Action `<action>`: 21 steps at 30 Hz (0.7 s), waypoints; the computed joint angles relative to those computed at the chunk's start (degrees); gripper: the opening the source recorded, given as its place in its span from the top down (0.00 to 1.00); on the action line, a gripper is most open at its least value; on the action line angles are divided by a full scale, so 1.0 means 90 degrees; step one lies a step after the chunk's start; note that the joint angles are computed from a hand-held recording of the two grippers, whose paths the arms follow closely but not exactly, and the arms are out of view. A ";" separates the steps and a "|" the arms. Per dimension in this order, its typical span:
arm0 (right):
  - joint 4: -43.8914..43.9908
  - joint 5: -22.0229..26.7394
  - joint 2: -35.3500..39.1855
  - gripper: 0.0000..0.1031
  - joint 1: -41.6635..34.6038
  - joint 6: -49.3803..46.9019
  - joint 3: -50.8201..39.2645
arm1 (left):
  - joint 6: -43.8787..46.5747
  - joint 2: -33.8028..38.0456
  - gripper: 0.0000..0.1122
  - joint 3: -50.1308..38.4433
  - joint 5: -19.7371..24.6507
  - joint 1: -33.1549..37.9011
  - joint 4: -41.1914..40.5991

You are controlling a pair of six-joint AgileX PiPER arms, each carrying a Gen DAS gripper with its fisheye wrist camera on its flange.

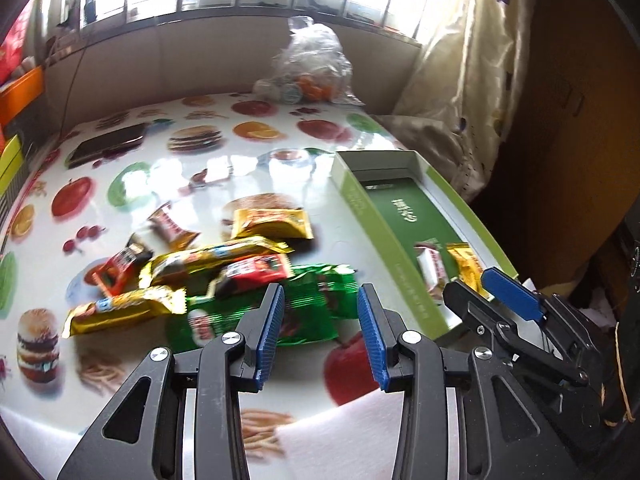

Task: Organize snacks
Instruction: 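Move both grippers back over the snack pile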

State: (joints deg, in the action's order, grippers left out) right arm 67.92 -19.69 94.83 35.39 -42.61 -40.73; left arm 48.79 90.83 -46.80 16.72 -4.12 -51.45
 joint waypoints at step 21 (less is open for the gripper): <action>0.1546 0.0956 0.1381 0.53 0.0527 -0.2238 -0.1557 | 0.2422 0.0467 0.65 0.0164 0.0219 0.2738 -0.1361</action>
State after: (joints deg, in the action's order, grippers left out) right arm 81.84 -11.08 107.26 40.13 -62.76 -54.74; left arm 70.59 95.04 -45.32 18.69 20.52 -63.70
